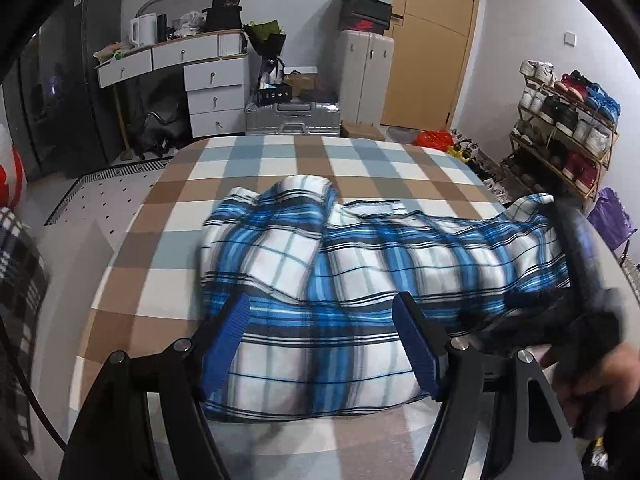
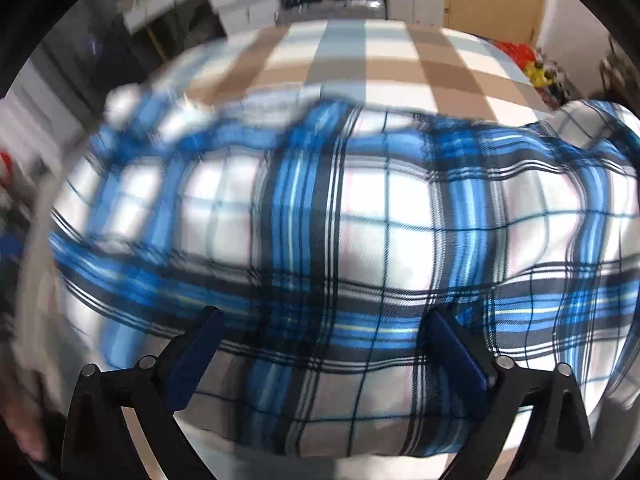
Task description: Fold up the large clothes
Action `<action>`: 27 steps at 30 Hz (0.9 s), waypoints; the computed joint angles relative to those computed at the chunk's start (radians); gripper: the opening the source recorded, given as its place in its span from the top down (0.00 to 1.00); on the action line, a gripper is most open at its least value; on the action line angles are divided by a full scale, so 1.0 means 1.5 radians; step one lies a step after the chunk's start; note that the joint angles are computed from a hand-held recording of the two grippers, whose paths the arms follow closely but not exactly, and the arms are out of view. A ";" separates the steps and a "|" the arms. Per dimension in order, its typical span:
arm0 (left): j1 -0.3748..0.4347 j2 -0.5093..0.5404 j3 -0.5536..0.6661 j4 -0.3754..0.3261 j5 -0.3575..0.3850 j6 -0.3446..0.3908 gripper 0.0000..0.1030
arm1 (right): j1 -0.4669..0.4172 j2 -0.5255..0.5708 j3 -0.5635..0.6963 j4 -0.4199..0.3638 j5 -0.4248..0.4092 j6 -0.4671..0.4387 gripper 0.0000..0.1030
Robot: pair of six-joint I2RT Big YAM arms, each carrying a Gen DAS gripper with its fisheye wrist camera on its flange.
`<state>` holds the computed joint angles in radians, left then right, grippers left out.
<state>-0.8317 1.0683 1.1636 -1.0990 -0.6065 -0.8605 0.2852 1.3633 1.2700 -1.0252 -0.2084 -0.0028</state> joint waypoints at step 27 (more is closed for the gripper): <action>0.116 -0.146 -0.067 -0.058 0.040 -0.086 0.13 | 0.152 0.170 0.223 -0.111 0.058 0.097 0.03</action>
<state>-0.6574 0.8485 1.0637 -1.1866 -0.5471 -0.9893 0.5136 1.6188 1.6048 -1.1915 -0.1221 0.1420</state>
